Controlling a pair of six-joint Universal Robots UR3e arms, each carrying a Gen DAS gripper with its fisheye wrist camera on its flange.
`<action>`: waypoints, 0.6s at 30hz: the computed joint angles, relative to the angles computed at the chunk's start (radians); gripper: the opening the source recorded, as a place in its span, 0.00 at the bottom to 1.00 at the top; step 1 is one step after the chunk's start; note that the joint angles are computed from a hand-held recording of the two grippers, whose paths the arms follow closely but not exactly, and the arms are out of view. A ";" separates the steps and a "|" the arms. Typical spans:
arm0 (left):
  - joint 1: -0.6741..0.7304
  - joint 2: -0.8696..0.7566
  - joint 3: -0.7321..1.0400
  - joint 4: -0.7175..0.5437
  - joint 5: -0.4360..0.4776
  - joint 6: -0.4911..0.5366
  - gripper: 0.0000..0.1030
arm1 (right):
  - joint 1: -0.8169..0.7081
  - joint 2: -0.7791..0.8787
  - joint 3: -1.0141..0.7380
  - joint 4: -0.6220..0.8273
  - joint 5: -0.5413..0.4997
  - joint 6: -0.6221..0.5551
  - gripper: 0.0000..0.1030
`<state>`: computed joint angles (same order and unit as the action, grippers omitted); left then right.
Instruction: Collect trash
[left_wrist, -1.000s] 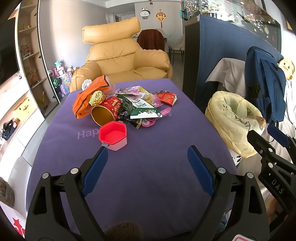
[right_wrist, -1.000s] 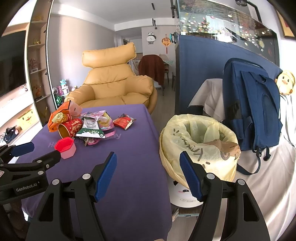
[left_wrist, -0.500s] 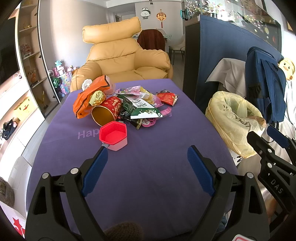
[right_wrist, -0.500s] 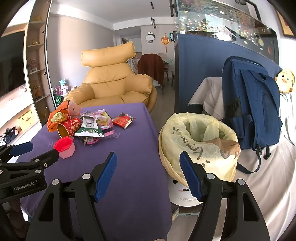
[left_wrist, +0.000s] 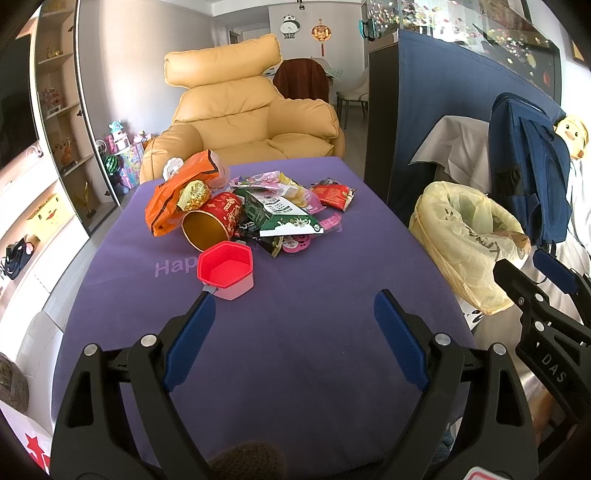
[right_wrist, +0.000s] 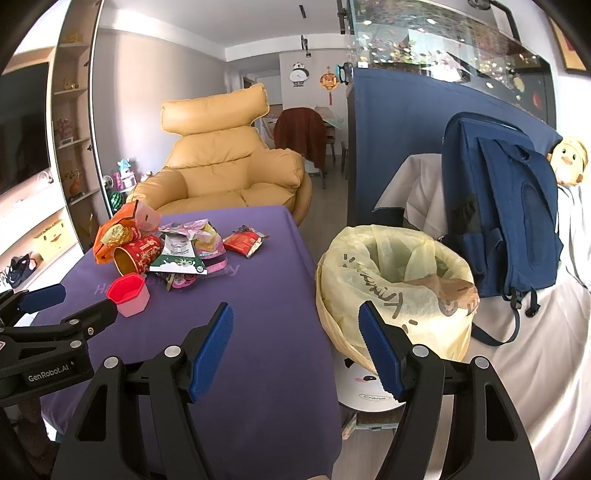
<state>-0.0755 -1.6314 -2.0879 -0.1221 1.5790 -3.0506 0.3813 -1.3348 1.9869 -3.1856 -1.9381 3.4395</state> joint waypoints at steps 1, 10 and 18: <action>0.000 0.000 0.000 0.000 0.000 0.000 0.81 | 0.000 0.000 0.000 0.001 0.001 0.001 0.65; 0.000 0.000 0.000 0.001 0.000 0.000 0.81 | 0.000 0.000 0.001 -0.001 -0.001 0.001 0.65; 0.000 0.000 0.000 -0.001 0.000 -0.001 0.81 | -0.004 -0.003 0.006 -0.003 0.004 0.000 0.65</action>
